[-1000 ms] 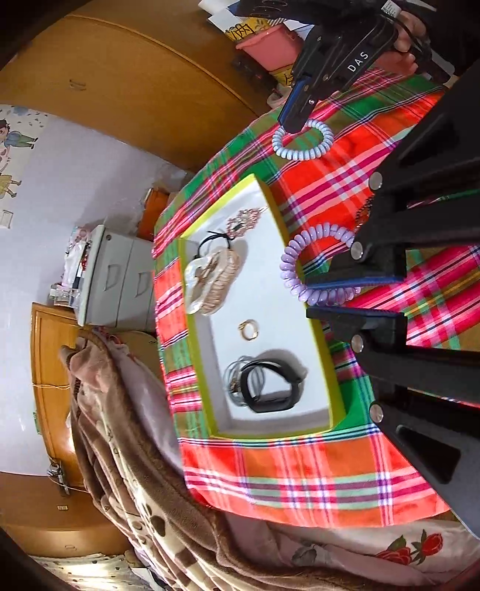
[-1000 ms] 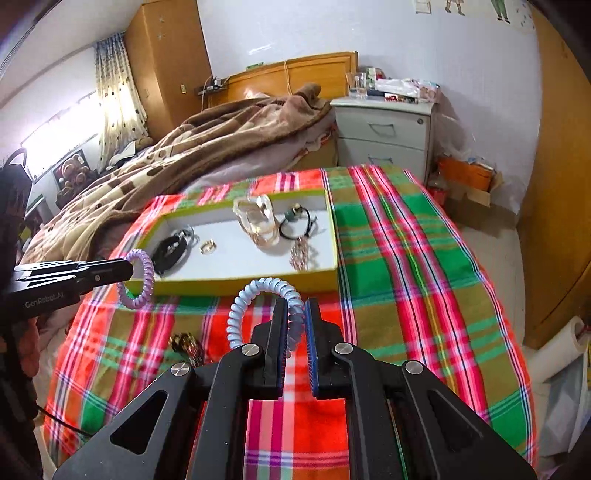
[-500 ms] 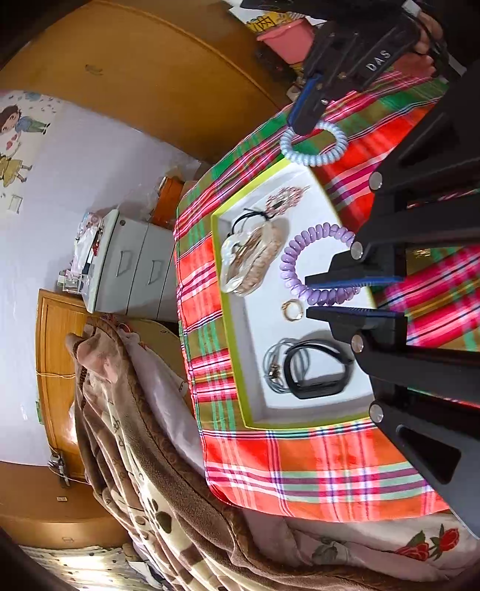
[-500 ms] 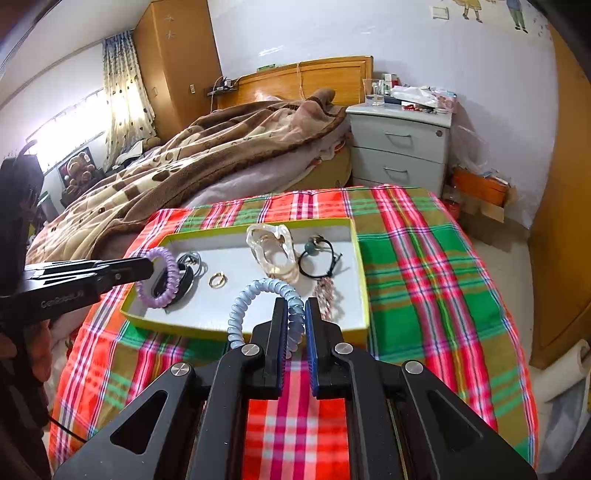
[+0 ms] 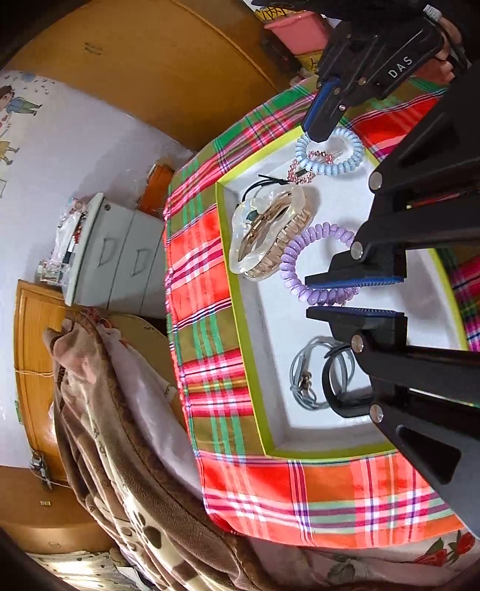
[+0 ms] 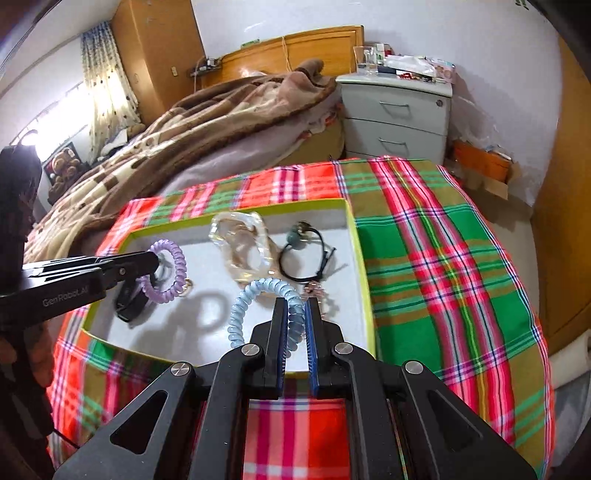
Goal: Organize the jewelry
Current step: 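Carry both coil hair ties into the yellow box and open both tools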
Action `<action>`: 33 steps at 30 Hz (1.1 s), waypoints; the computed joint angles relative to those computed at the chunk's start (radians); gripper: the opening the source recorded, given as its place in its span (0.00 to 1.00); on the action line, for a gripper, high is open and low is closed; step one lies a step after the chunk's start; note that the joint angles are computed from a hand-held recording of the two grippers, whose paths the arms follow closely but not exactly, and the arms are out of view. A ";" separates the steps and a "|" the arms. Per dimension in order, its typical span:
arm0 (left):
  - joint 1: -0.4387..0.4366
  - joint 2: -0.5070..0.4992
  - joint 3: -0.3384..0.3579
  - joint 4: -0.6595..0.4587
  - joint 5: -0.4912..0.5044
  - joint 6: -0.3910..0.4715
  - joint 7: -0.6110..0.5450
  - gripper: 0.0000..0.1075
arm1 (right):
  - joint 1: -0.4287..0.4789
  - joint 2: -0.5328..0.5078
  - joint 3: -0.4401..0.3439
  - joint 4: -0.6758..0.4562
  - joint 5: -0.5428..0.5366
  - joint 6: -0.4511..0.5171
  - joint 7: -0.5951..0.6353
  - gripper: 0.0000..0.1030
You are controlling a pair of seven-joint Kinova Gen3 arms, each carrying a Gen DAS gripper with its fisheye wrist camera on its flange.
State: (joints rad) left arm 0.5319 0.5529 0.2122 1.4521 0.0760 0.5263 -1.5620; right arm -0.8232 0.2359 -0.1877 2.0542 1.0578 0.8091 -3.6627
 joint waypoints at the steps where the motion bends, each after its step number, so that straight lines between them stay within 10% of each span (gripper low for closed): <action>1: -0.003 0.011 0.003 -0.014 0.004 0.013 0.000 0.09 | 0.007 0.004 0.000 -0.005 -0.015 0.000 0.022 0.09; 33: 0.020 0.091 -0.016 -0.115 -0.004 0.112 0.040 0.11 | 0.021 0.030 0.048 -0.021 -0.085 -0.018 0.147 0.13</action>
